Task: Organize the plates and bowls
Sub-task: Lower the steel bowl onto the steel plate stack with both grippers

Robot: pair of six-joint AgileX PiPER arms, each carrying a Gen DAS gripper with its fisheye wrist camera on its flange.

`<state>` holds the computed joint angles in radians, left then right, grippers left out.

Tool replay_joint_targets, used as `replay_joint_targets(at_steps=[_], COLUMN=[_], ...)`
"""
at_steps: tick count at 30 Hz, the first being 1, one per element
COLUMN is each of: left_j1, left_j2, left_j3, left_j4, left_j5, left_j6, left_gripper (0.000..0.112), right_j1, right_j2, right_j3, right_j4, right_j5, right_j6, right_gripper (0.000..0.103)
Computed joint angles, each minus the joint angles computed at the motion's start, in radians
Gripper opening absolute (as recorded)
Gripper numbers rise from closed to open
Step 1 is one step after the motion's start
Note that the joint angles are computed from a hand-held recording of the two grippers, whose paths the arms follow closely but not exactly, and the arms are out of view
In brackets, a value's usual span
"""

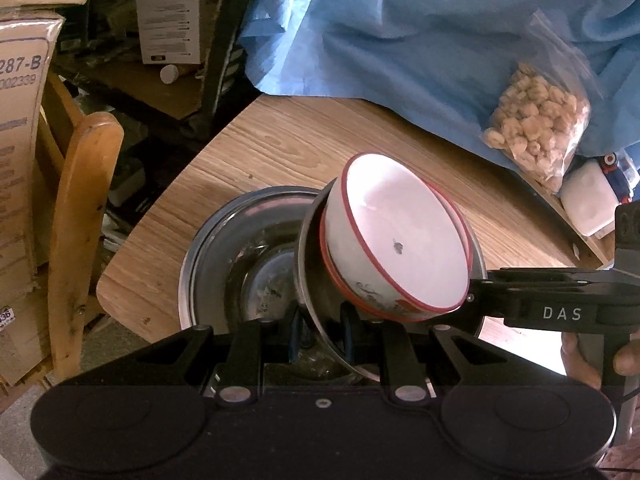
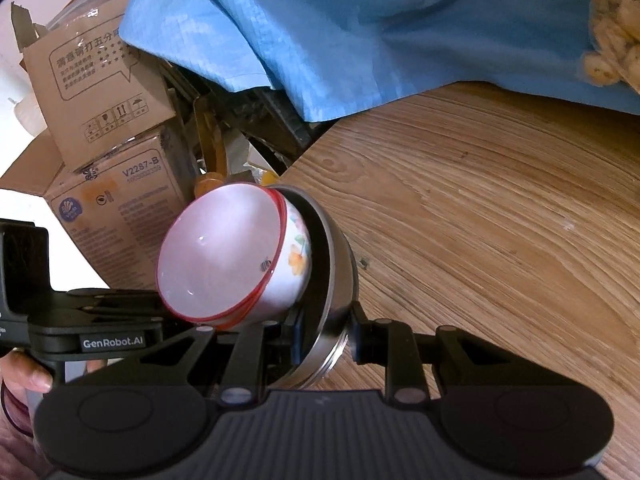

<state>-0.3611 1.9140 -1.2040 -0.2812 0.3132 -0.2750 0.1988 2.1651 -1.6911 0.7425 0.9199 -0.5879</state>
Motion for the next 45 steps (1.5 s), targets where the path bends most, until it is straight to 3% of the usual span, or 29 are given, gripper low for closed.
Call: replay_joint_targets(at_steps=[16,26,45], left_j1=[0.021,0.025,0.076], left_j2=[-0.002,-0.018,-0.049], left_j3=[0.011,0.019,0.106], left_j4=[-0.064,-0.030,-0.170], left_j5=[-0.001,-0.012,-0.044], left_j6=[0.063,0.043,0.180], left_gripper=[0.020,0.020,0.020], right_j1=[0.022,0.030,0.068], right_j2=[0.008,0.012,0.065], right_j3=[-0.021,-0.033,-0.083], right_j4=[-0.023,-0.026,-0.036], right_j5=[-0.016,-0.018,0.002], right_j6=[0.014,0.014,0.019], right_gripper=[0.025,0.025,0.025])
